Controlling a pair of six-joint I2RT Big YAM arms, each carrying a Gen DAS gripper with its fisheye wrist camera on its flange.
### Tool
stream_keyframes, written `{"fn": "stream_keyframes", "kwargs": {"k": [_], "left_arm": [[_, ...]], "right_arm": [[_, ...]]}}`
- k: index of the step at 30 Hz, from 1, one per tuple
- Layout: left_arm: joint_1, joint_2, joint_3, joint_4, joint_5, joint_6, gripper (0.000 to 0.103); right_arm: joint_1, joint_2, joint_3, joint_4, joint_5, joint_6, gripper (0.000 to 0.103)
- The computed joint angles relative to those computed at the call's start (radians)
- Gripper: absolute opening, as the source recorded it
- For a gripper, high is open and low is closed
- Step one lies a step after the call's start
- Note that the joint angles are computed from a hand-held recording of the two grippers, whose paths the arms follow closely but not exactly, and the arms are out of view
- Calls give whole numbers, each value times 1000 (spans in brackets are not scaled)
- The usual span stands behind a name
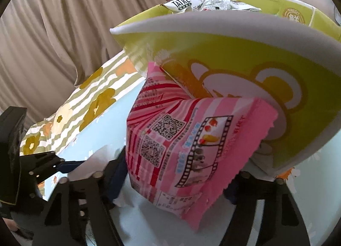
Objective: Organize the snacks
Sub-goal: 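Lift both packets over the yellow box and open both tools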
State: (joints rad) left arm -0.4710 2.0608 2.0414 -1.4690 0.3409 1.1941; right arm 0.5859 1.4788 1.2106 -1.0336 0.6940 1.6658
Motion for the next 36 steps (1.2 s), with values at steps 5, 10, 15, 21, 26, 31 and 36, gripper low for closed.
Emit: {"fn": "stream_keyframes", "kwargs": {"k": [5,10,15,21,26,31,36], "left_arm": [[14,-1,18,-12,8,-66,73],[24,-31,15,-14,29,-115,73],[35,-74,28,-15,38,-178,73],[47,-129,66,-24,71,-243,73],[32,-141,147,-43,100,-312,73],[-26,-169,187,-25,102,-417,73],[-114,-207,178,31,78,-584,73]], "right_arm": [[6,-8,3,1,-6,-34,58],[18,-20,29,-8,12,-88,57],[37,-54,60,-27,31,-142,57],[41,-99,133,-59,54,-250,57],[18,-164,173,-78,41,-333,57],[-22,-266,149,-105,40,-426,57],[-110,-419,63,-84,-19,-568,57]]}}
